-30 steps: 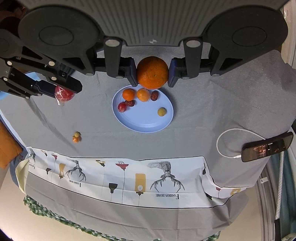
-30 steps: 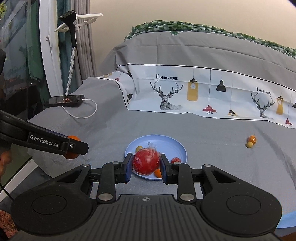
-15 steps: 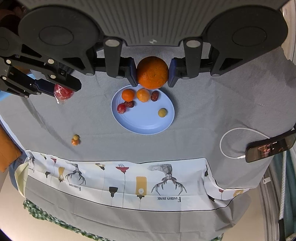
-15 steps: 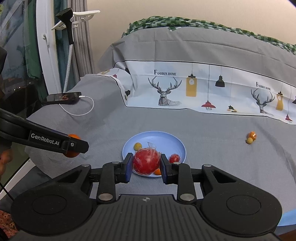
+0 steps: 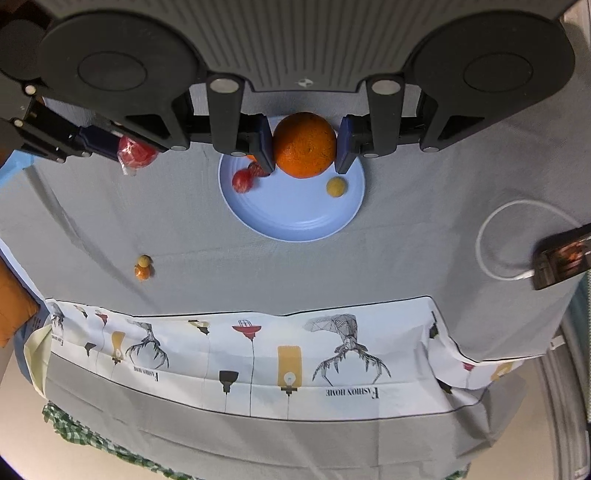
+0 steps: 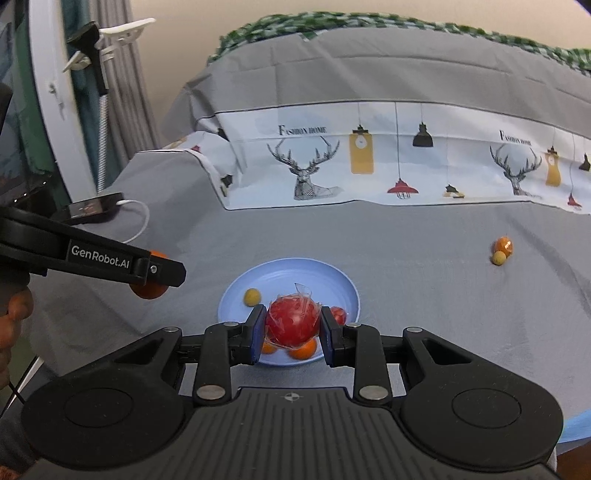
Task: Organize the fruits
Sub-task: 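Carry the tangerine with the left tool while the right tool carries the tomato to the plate, then open both tools over the plate to drop the tangerine and tomato, withdraw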
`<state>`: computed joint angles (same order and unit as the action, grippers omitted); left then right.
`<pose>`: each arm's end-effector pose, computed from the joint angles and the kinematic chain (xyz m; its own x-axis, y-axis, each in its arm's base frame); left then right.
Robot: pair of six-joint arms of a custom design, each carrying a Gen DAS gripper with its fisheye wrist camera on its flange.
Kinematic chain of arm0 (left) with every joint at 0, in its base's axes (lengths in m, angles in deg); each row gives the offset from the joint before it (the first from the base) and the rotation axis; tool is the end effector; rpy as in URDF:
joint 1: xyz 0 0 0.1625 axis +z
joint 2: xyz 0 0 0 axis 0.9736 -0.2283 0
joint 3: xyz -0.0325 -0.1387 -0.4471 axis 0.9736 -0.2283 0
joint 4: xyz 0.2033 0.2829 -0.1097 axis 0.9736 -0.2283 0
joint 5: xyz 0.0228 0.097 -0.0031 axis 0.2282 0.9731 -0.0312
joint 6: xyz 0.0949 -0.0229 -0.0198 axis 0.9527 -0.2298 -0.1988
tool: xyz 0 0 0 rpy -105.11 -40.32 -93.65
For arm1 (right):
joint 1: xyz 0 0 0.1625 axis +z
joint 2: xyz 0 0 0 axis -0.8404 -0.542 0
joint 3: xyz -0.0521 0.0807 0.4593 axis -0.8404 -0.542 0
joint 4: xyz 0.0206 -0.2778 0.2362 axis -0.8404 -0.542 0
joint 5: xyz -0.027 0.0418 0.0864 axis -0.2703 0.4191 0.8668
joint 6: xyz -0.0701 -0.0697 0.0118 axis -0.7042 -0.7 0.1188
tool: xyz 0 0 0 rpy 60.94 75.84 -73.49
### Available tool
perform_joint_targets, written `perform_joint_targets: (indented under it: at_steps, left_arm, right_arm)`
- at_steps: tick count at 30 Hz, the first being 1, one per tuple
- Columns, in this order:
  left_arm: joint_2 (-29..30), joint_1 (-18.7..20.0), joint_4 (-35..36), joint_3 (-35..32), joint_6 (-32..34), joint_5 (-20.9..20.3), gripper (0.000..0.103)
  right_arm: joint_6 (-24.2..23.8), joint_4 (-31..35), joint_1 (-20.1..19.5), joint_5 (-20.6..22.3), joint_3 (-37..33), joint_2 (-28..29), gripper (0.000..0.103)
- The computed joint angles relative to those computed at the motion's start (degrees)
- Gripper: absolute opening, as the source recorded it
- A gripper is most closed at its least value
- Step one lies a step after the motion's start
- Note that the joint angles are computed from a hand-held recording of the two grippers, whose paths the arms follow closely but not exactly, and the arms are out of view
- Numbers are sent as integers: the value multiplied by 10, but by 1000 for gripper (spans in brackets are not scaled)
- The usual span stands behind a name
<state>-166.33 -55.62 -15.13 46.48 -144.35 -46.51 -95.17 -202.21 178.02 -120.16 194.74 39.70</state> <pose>-0.1610 -0.2930 0.2961 -0.6990 -0.3121 -0.6434 0.2693 0.7186 -0.6411 0.3212 -0.3326 0.0802 -0.6576 -0.6349 0.4056 -0.7533 0.5627 -0.3404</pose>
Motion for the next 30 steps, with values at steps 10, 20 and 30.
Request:
perform_joint_targets:
  at_steps: [10,20,30]
  left_arm:
    - [99,198,-291,-4,266,41,38]
    - [191,313,-483,-25,457,77,38]
    - [204,334,-513,-26,492,82,102]
  right_arm:
    - [-31,32,-36,-13,-98,80,32]
    - [-78,70,-62,-25,-185,148,32]
    - [-78,124,-60,-39,-217,161,87]
